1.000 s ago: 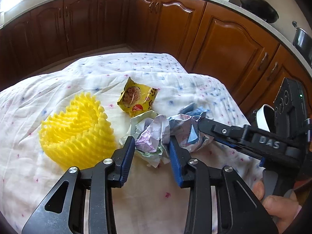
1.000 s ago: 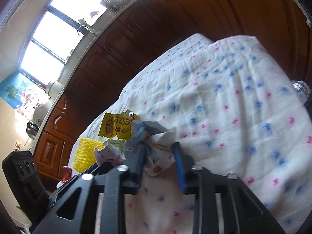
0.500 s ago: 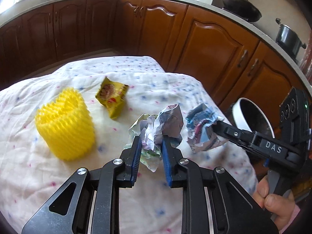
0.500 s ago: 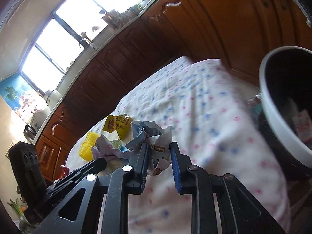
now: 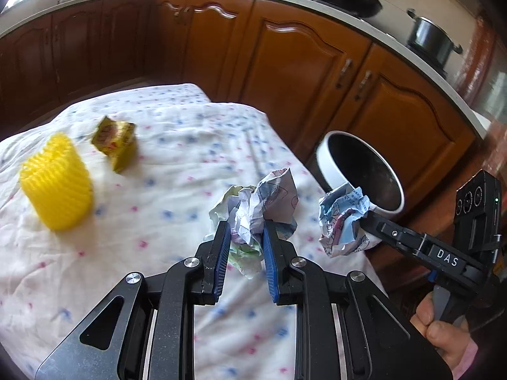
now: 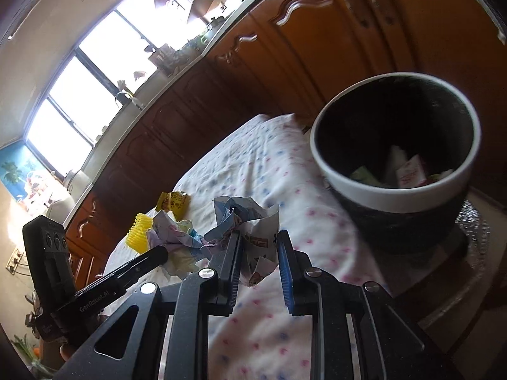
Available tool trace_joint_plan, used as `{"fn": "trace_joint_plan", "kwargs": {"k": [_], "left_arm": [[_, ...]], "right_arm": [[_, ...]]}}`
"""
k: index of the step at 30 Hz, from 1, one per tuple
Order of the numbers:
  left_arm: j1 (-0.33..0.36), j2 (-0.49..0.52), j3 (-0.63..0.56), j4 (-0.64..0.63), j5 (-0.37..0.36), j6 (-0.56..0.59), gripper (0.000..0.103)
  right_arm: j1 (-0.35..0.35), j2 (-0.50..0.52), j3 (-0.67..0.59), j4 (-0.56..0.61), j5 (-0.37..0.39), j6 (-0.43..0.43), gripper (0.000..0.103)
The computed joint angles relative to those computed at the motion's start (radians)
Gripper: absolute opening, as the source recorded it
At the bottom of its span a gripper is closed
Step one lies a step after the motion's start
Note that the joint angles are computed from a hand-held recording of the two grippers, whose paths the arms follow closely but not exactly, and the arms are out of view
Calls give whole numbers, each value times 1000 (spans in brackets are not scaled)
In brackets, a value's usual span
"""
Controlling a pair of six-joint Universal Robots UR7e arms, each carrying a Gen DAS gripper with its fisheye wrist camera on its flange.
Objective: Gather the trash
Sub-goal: 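Carry both crumpled wrappers over the black bin, then open both tools to drop the crumpled wrappers into the bin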
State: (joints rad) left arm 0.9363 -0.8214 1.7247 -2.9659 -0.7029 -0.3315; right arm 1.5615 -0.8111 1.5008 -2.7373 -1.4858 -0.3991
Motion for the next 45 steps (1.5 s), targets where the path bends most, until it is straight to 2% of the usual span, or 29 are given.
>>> {"fn": "trace_joint_plan", "kwargs": {"k": [11,25,33,45], "left_arm": [[-31,58,-69,28,-28,32,19],[-44,162,-232,97,-58,104,19],[-38,247,-398,171,-64,166,19],[-12,413,-717,390,-76,212,19]], "right_arm": [[-25,-61,35,-94,-19,-25,22],[-45,-48,-46,-125,-63,-35,22],[-47,-13,-126,-113,-92,-38,22],[-28,63,-260,-60,-188,-72,23]]}}
